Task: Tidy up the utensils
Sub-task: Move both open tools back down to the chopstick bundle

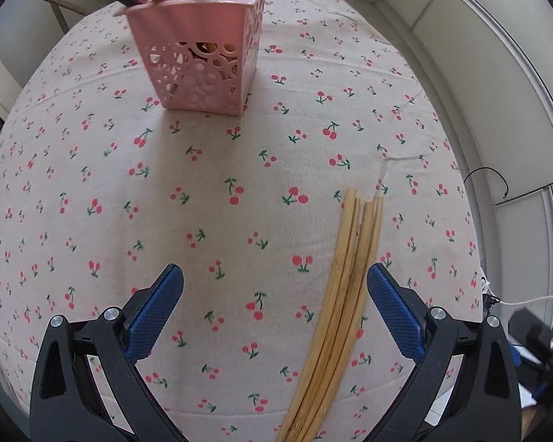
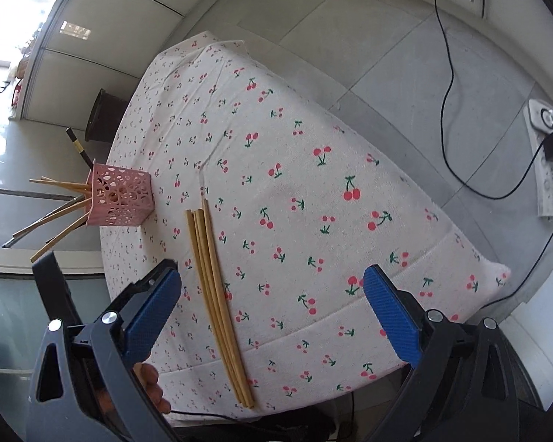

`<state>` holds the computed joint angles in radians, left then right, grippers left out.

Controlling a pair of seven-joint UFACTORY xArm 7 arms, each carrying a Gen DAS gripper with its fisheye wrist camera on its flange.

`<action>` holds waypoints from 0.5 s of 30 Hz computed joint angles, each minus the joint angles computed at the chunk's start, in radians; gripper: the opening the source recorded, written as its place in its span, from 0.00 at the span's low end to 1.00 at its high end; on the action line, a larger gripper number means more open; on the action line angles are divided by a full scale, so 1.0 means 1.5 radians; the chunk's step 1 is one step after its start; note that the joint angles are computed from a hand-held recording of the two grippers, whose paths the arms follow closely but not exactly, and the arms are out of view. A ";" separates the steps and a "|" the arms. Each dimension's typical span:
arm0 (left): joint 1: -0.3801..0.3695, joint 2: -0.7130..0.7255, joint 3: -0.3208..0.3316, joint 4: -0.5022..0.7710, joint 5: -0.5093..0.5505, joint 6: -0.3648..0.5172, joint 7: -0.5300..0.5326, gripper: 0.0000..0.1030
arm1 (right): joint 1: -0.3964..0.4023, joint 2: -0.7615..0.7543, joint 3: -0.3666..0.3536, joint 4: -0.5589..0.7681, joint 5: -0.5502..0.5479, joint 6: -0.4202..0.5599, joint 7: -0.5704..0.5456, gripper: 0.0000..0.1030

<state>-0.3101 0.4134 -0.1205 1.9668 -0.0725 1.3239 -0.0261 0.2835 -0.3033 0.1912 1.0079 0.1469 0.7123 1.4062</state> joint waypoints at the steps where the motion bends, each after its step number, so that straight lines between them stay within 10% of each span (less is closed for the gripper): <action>1: -0.004 0.013 0.002 0.018 0.007 0.008 -0.005 0.93 | 0.004 0.001 -0.004 -0.003 0.011 -0.006 -0.006 0.93; 15: -0.040 0.148 0.016 0.187 0.042 0.069 -0.040 0.93 | 0.009 -0.002 -0.011 -0.029 0.052 -0.043 -0.008 0.93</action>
<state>-0.3699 0.6358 -0.0962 2.2479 -0.0100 1.4281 -0.0857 0.2972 -0.3069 0.1744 0.9649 0.2254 0.6479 1.3939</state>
